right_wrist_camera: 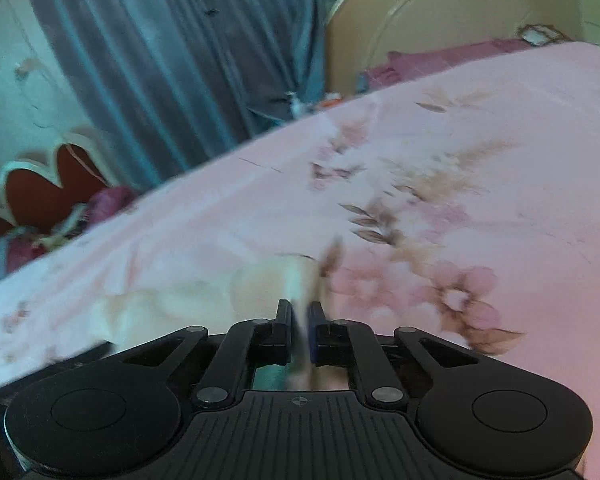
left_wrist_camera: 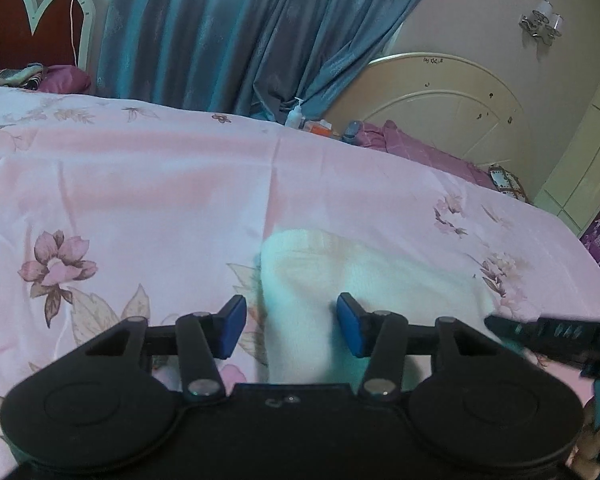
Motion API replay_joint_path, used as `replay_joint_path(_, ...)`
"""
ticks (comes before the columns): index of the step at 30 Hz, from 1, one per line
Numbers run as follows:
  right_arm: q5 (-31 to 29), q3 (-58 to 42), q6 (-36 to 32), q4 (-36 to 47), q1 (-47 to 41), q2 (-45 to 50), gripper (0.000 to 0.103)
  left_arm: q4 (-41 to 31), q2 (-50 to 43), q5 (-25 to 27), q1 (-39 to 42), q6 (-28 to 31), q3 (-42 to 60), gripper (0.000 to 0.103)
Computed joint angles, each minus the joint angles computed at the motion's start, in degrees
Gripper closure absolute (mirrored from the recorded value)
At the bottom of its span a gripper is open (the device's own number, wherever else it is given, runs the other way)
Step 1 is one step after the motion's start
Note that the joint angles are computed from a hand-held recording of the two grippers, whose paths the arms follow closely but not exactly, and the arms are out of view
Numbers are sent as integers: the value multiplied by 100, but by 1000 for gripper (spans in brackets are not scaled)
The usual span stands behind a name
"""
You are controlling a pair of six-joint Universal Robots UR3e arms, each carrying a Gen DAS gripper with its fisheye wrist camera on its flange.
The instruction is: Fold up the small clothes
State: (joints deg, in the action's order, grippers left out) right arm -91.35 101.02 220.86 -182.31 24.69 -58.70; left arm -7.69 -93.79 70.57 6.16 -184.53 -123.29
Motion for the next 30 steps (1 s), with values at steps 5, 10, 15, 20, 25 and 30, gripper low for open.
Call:
replay_joint_path(5, -185, 209, -115, -278, 23, -165, 94, -208, 160, 131, -72, 105, 158, 56)
replay_joint_path(10, -364, -83, -325, -375, 164, -117, 61, -448, -127, 320, -182, 70, 503, 55)
replay_joint_path(15, -342, -519, -365, 436, 214, 146, 61, -607, -153, 420, -183, 27, 589, 51)
replay_joint_path(20, -613, -380, -470, 732, 256, -118, 61, -687, 617, 330, 0, 197, 143, 53)
replay_joint_path(25, -494, 339, -523, 33, 379, -693, 61, -1303, 1778, -131, 311, 568, -484, 53)
replay_joint_path(30, -444, 707, -484, -66, 706, -1097, 61, -1823, 2797, -369, 525, 690, -1161, 53)
